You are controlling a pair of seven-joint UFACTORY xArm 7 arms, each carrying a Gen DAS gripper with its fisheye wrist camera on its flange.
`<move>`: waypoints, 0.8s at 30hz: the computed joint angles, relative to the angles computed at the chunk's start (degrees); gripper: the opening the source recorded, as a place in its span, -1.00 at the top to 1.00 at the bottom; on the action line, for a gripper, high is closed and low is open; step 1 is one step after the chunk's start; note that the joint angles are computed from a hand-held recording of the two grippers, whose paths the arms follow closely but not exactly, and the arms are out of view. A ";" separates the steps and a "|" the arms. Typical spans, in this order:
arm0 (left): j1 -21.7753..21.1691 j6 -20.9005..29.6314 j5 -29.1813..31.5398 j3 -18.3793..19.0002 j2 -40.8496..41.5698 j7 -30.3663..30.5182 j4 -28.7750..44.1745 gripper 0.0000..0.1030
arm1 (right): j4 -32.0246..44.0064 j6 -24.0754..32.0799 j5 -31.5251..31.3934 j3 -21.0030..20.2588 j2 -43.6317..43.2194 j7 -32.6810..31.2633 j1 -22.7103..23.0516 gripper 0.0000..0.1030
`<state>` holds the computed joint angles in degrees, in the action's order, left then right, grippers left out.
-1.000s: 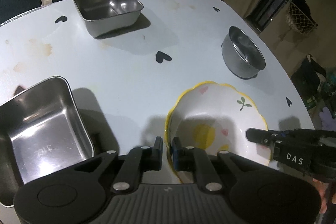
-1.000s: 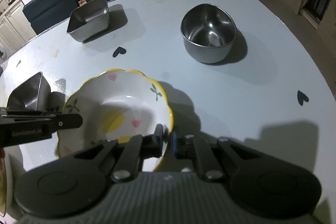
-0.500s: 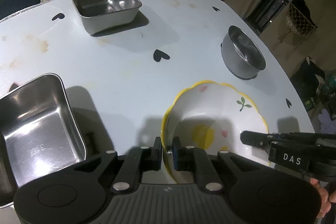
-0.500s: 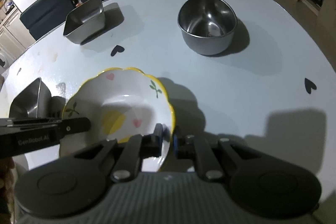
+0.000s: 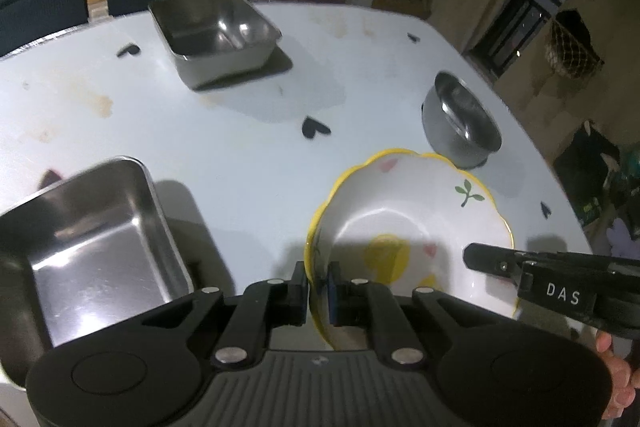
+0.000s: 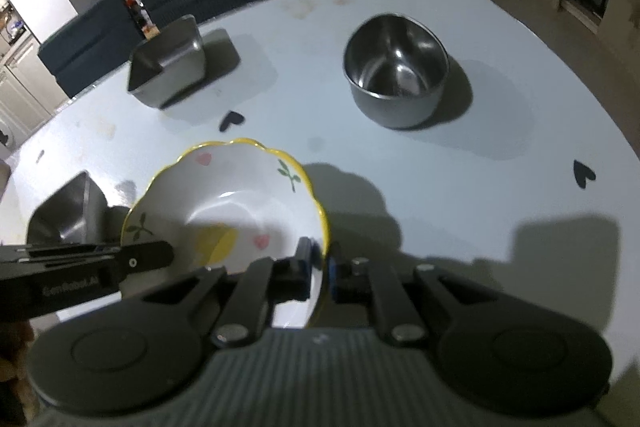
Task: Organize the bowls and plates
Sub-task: 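Lift the floral bowl with both grippers and carry it toward the cream bowl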
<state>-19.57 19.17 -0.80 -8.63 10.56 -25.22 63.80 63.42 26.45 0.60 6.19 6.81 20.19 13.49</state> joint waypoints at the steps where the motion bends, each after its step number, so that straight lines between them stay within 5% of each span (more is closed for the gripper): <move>1: -0.07 -0.33 0.27 0.21 -0.90 -0.48 -0.74 0.81 | -0.15 -0.26 -0.17 0.09 -0.38 -0.03 0.13 0.82; 15: 2.91 -3.61 8.17 0.07 -15.45 -11.03 -11.86 0.82 | -1.63 -2.74 -1.75 2.01 -6.47 2.46 2.67 0.84; 24: 8.50 -0.42 11.53 -1.51 -28.01 -15.37 -20.07 0.82 | 0.46 -4.41 0.71 3.95 -5.69 2.07 5.63 0.84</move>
